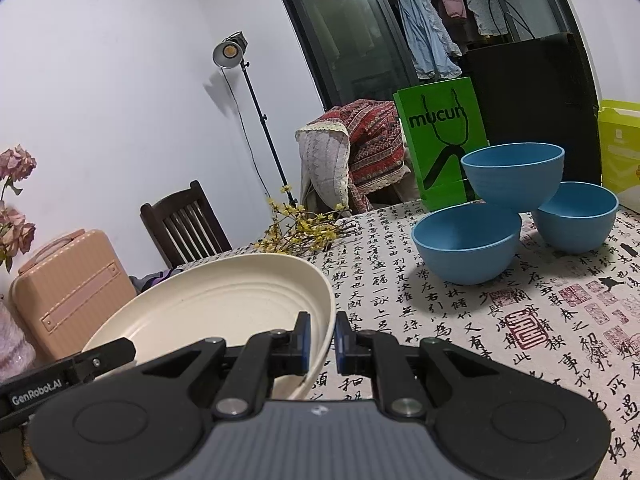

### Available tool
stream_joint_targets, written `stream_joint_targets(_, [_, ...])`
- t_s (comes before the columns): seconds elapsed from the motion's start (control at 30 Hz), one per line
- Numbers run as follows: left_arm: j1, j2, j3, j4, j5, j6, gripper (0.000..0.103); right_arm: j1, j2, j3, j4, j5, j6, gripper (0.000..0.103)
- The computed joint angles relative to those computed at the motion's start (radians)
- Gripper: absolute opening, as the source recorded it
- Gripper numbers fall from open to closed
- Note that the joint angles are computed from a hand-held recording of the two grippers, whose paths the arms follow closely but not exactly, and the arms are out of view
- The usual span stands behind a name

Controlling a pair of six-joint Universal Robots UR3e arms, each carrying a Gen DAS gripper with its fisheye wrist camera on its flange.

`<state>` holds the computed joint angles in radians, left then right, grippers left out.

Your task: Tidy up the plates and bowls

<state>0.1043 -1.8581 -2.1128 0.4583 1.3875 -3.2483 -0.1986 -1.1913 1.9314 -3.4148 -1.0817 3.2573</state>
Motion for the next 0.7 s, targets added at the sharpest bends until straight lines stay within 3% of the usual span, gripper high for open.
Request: stream_joint_targets(0.7, [-0.053, -0.044, -0.021, 0.061, -0.023, -0.020, 0.029, -0.090, -0.053, 0.095, -0.026, 0.041, -0.020, 0.012])
